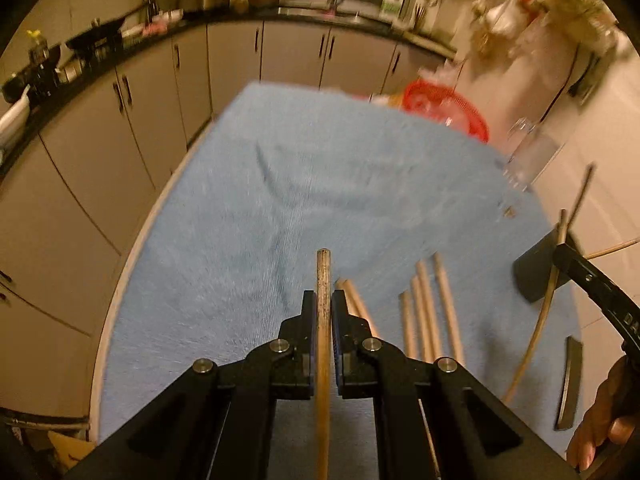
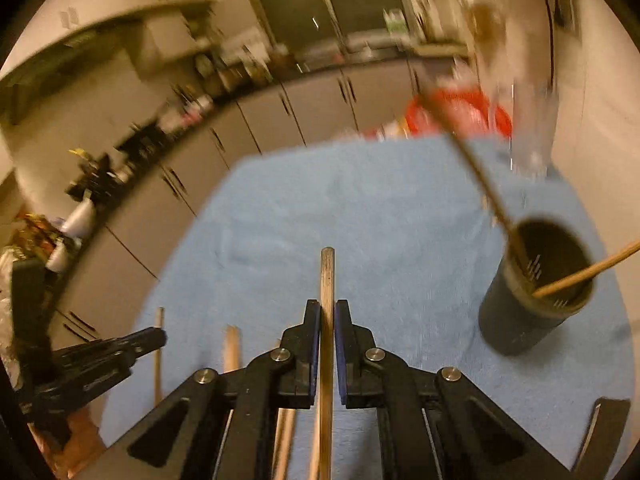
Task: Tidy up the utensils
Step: 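Close the right gripper on another chopstick from the pile, then lift the left gripper's chopstick toward the black cup while the right gripper carries its chopstick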
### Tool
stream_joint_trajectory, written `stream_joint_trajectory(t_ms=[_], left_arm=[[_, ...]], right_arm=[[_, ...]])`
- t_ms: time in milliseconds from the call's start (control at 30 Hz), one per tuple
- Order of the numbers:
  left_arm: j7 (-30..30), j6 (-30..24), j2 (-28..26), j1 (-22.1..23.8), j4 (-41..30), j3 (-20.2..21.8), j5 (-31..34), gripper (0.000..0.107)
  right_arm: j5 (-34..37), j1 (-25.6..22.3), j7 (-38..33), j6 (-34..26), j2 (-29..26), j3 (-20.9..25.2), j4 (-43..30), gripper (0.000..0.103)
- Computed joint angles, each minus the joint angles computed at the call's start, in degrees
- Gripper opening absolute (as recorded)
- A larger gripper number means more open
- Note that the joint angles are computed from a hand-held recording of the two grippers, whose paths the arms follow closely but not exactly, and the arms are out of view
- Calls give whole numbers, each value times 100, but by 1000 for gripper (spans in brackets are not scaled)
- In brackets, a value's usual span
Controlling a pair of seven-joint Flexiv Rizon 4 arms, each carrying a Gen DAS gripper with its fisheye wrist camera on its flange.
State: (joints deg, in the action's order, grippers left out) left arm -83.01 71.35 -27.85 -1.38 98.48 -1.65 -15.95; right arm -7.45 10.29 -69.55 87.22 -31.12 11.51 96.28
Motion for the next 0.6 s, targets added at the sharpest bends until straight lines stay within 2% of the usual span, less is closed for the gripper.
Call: stream_joint_trajectory(t_ms=[67, 133, 167, 300, 600], left_arm=[[93, 233, 164, 46, 163, -94, -65, 7], [181, 348, 310, 95, 301, -170, -165, 7], [223, 413, 392, 111, 381, -214, -227, 7], [259, 653, 597, 62, 531, -186, -255, 7], [272, 848, 929, -75, 786, -136, -221, 7]], right_arm=[[-2, 82, -16, 445, 212, -110, 283, 7], [-76, 425, 155, 874, 431, -546, 620, 7], [-105, 432, 173, 1027, 504, -564, 733, 7], [-189, 567, 330, 1332, 684, -745, 986, 8], [-352, 339, 456, 1694, 770, -578, 1231, 7]])
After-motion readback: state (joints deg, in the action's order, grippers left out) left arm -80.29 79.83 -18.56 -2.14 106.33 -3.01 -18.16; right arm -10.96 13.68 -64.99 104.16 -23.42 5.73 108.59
